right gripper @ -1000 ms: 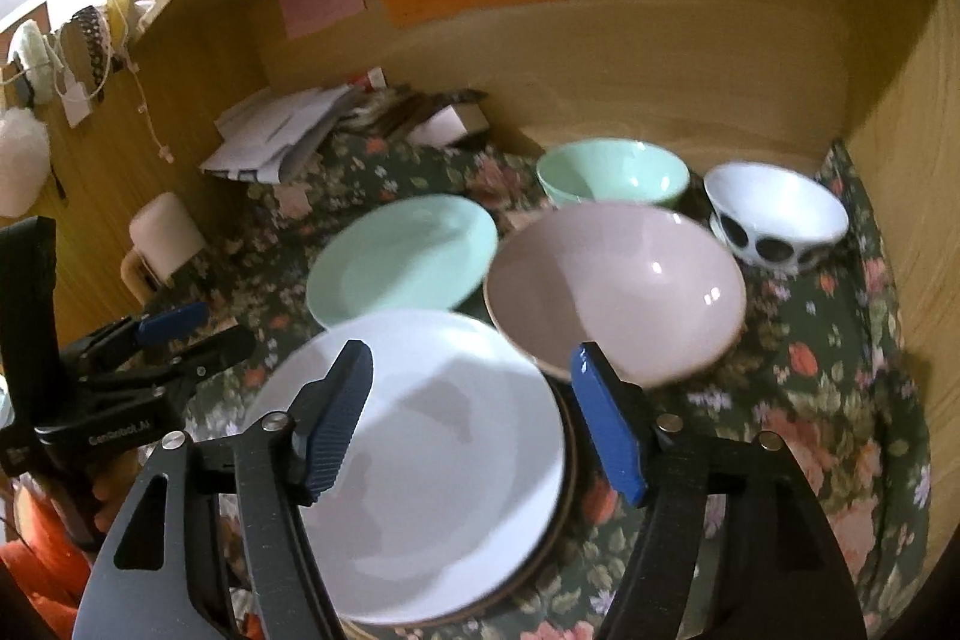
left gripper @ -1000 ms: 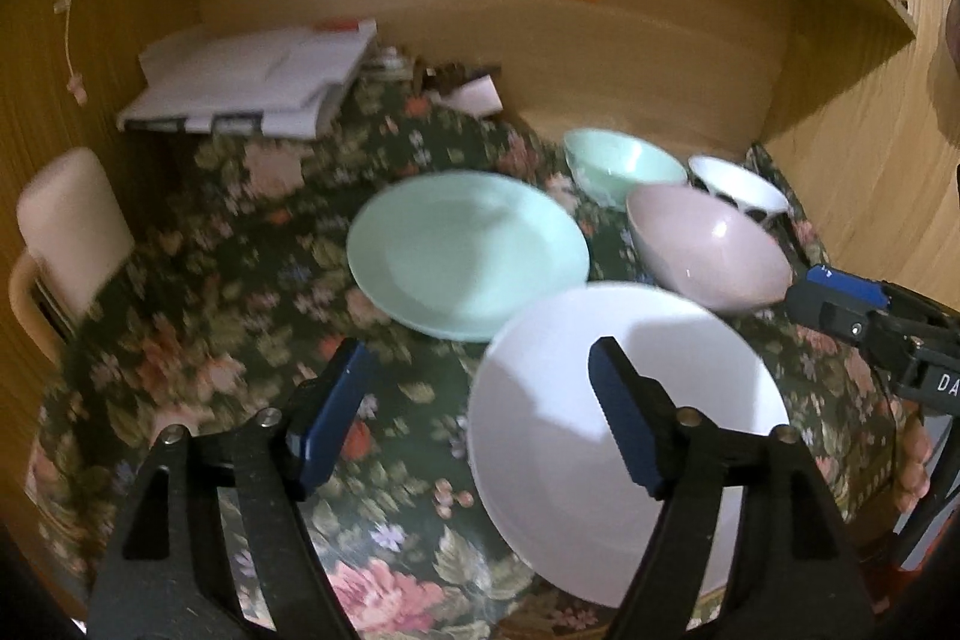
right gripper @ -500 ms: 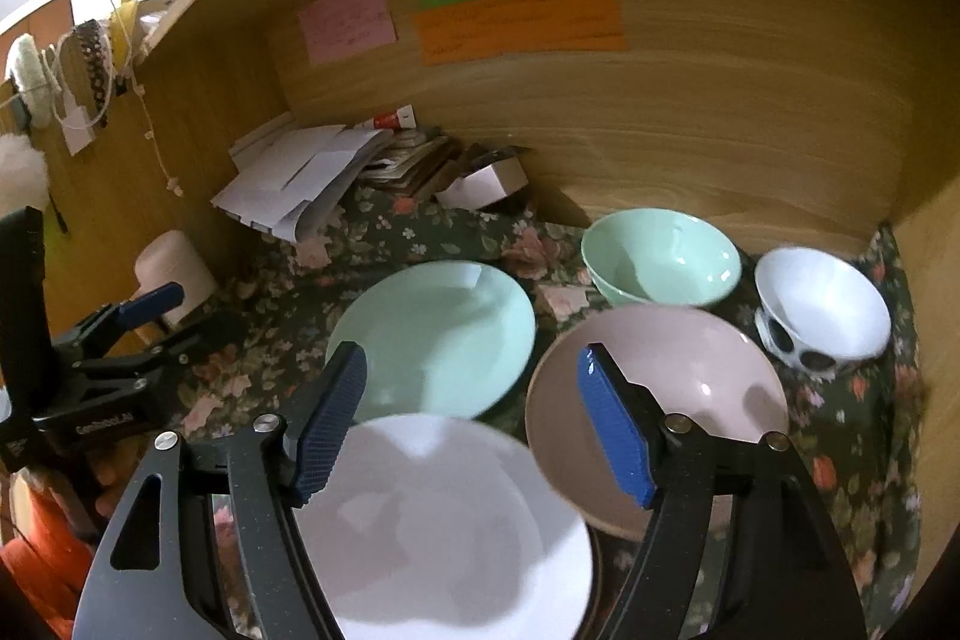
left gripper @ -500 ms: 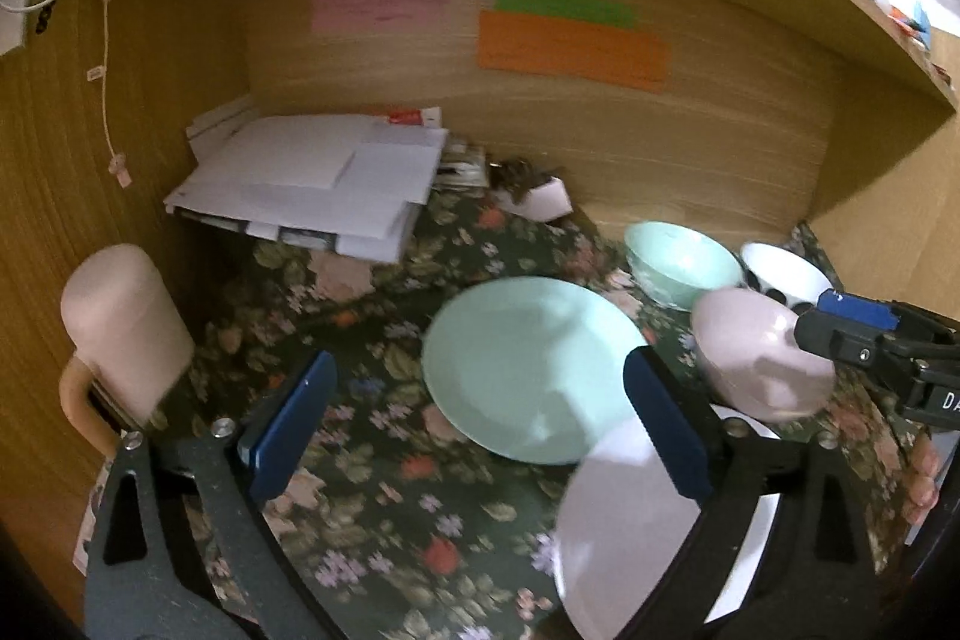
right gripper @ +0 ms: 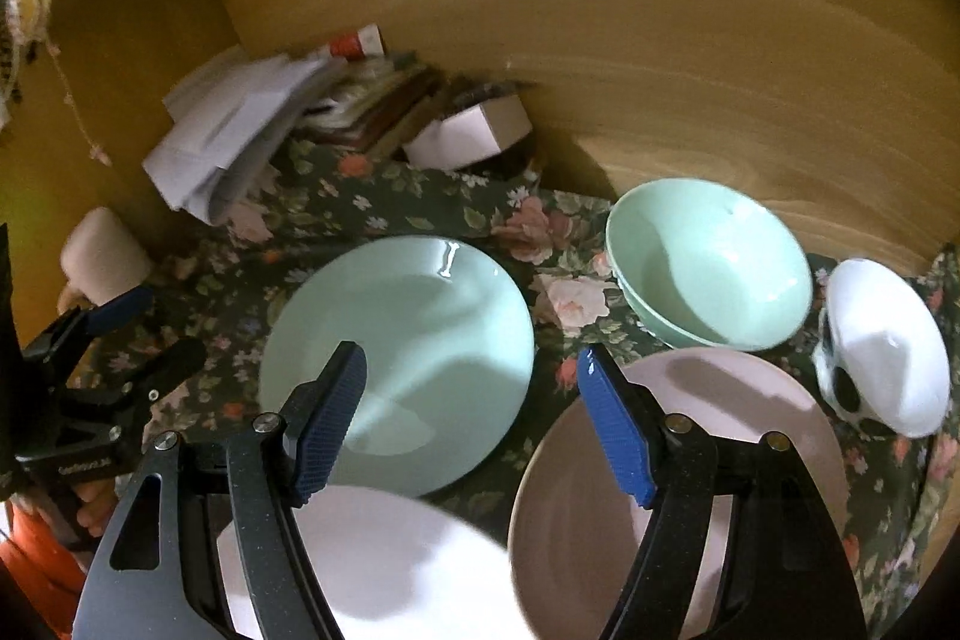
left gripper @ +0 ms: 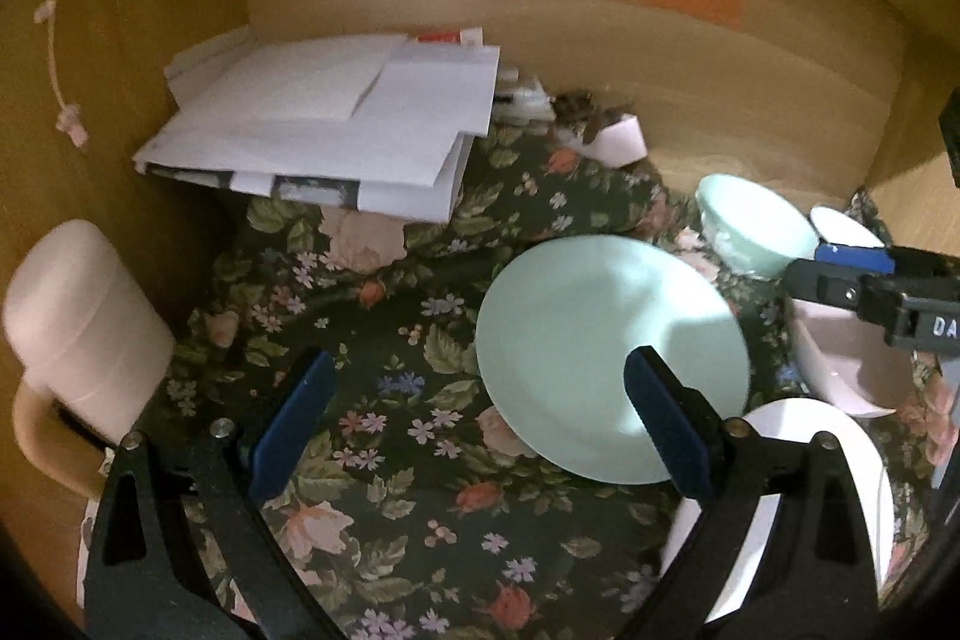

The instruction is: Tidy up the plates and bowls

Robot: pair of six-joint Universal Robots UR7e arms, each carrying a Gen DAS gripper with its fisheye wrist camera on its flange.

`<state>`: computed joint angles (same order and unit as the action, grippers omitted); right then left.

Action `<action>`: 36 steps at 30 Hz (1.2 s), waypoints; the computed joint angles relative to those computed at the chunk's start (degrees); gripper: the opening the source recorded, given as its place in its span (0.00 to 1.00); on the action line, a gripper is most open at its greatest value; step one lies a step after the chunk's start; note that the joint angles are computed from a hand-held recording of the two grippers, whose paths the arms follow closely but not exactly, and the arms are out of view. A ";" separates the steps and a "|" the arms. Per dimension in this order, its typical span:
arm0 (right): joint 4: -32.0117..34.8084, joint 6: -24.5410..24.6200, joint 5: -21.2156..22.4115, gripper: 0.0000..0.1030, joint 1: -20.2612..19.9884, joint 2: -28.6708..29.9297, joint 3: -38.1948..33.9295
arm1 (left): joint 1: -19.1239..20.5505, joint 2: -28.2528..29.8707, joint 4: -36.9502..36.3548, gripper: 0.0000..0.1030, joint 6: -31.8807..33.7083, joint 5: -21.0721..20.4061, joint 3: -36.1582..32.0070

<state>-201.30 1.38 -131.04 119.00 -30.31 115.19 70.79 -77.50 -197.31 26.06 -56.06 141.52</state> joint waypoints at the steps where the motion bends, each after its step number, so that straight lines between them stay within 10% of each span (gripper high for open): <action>1: 1.37 -0.08 0.09 0.68 -0.52 0.06 -0.58 | 0.37 0.64 0.23 0.95 0.10 -0.05 -0.54; 21: 27.96 3.00 3.15 0.40 -7.43 -0.35 -10.73 | 6.22 6.13 10.11 0.81 -3.18 -2.94 -8.63; 36: 32.66 6.76 6.74 0.33 -7.35 -0.21 -11.61 | 7.45 5.10 13.19 0.65 -2.88 -4.73 -8.91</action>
<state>-168.64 8.15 -124.30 111.65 -30.52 103.58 78.23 -72.40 -184.12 23.18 -60.80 132.62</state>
